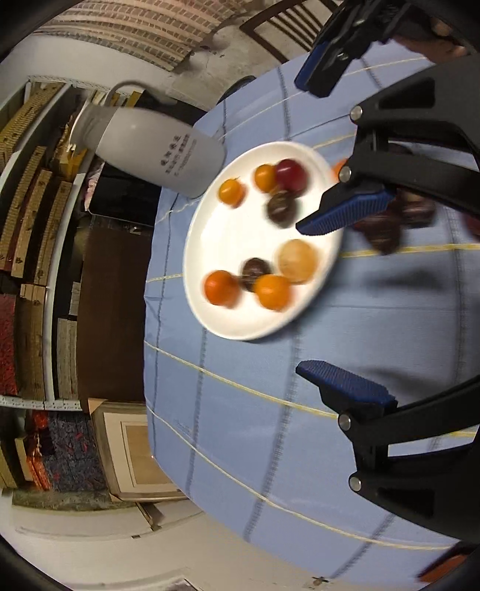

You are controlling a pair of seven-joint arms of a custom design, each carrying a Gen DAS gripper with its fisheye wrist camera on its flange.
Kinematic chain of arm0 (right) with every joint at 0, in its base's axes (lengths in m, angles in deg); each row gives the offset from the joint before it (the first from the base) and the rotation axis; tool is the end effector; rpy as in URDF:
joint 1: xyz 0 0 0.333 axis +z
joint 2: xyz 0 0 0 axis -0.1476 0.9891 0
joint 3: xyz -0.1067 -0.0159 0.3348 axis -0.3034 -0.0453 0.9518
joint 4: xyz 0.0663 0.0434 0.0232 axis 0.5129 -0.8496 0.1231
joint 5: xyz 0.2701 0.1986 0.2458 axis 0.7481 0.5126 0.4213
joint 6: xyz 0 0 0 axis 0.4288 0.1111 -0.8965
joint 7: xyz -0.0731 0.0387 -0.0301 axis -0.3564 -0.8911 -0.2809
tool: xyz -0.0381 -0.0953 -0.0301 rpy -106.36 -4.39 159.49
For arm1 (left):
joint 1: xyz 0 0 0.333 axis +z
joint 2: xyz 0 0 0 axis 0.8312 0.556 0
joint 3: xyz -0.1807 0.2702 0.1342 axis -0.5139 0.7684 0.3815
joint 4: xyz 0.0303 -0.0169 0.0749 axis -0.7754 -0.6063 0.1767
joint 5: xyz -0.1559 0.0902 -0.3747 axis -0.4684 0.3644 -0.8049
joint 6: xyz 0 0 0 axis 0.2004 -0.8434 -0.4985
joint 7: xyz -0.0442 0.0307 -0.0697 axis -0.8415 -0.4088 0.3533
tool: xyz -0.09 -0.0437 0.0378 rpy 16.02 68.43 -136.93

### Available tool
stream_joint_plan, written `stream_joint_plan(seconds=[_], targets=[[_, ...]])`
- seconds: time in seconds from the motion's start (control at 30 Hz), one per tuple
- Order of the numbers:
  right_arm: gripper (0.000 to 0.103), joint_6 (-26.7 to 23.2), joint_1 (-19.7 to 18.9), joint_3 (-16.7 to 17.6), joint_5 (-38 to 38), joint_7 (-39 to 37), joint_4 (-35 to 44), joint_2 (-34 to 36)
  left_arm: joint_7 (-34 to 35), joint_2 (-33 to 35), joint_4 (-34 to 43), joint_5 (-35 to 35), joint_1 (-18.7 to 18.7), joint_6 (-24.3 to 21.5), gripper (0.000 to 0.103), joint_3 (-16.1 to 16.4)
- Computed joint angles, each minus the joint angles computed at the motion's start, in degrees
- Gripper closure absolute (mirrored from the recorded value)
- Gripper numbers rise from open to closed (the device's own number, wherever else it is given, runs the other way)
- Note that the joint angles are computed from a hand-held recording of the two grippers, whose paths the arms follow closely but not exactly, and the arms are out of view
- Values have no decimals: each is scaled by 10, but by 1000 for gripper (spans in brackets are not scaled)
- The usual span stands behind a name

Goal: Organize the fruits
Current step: 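Drop the mandarin onto the plate with the left gripper while the right gripper places a dark brown fruit there, then grasp a dark brown fruit with the left gripper while the right gripper grasps an orange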

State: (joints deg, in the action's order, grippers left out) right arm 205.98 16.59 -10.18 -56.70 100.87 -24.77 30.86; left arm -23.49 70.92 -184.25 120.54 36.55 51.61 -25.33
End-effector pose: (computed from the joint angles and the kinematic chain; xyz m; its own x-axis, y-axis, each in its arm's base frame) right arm 0.5711 0.3853 0.5316 0.4825 -0.8101 -0.3331 -0.6472 -0.0735 -0.7588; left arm 0.5367 -0.3547 0.5700 0.1878 -0.9770 0.1006 -0.6665 -0.2020 -0.7176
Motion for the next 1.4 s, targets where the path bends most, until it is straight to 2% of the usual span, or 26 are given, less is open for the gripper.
stream_joint_plan(seconds=[0.03, 0.1, 0.23, 0.3, 0.4, 0.53, 0.63, 0.77, 0.87, 0.97, 1.03, 1.17, 1.4], targets=[[52, 2, -9, 11, 19, -14, -18, -8, -11, -10, -15, 4, -3, -1, 35, -2], [52, 2, -9, 12, 30, -21, -42, -20, -29, -29, -48, 6, -7, -6, 35, -10], [52, -4, -13, 14, 64, -36, -71, -35, -23, -47, -88, -11, -13, -9, 35, -24], [52, -5, -16, 18, 91, -55, -76, -39, -16, -40, -83, -8, -14, -15, 35, -28], [52, -7, -13, 15, 115, -64, -76, -40, 11, -19, -65, -30, -13, 1, 35, -23], [51, -17, -4, -1, 102, -38, -72, -35, 47, 16, -25, -45, -18, 6, 35, -17], [51, -21, -6, 0, 107, -42, -67, -32, 56, 43, 12, -25, -30, -12, 35, -11], [51, -21, -6, 0, 110, -44, -67, -33, 78, 72, 44, -43, -37, -32, 32, 0], [51, -19, -8, 3, 120, -51, -67, -34, 68, 55, 18, -56, -30, -1, 32, 8], [50, -17, -9, 4, 129, -58, -69, -35, 33, 33, -1, -39, -28, -22, 32, 14], [50, -16, -10, 5, 137, -64, -69, -36, 18, 13, -23, -55, -18, -35, 34, 13], [50, -15, -12, 8, 157, -82, -70, -39, 2, -14, -63, -74, 4, 9, 34, 8], [50, -16, -8, 3, 161, -85, -70, -39, 33, 26, -14, -41, -10, -44, 42, -6]])
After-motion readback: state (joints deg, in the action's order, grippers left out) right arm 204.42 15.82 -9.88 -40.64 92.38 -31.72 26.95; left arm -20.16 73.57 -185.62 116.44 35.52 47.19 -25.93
